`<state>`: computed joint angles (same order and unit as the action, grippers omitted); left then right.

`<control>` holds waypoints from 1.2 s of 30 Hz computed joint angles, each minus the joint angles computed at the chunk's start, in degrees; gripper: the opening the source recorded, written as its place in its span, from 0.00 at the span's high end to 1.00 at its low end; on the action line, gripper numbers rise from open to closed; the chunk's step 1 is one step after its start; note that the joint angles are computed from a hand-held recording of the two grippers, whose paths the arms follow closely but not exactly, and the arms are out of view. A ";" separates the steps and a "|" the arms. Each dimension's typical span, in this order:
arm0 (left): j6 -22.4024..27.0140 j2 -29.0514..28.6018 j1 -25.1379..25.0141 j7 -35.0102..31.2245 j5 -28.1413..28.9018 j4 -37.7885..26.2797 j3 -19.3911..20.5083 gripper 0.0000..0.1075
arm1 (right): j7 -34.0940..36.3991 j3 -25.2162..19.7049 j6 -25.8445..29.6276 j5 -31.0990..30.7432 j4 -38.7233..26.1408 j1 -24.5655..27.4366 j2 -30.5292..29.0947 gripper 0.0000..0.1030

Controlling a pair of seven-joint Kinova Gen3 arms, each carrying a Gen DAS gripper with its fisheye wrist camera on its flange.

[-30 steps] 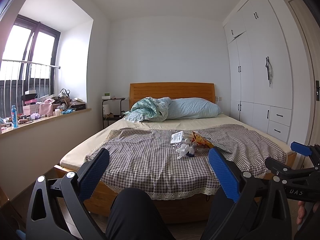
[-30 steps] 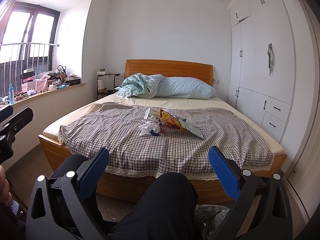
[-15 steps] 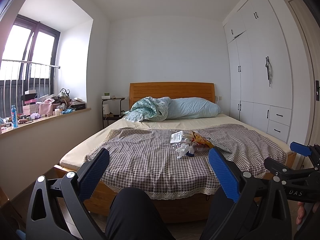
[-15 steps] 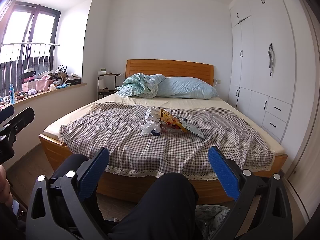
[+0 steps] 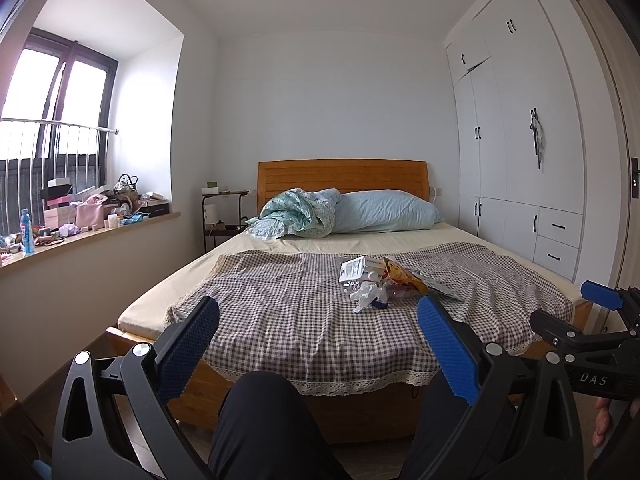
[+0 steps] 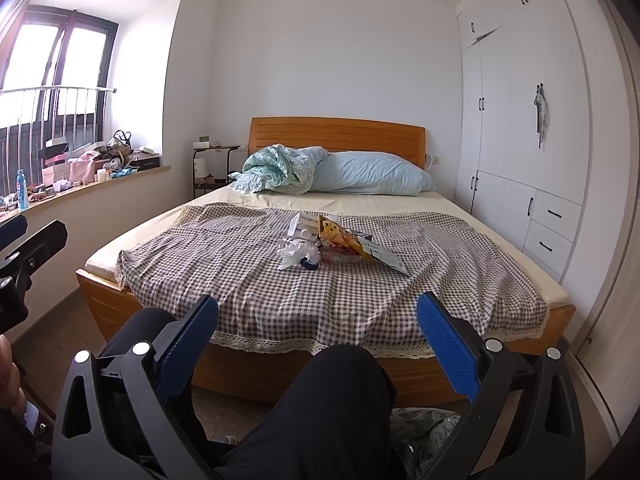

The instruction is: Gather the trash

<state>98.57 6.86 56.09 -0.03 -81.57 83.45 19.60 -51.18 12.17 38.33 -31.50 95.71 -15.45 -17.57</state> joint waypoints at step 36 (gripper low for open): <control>-46.79 13.53 -30.74 -27.35 28.04 -19.05 -16.15 0.11 | -17.43 -16.30 11.54 16.76 -44.62 10.98 43.58 0.52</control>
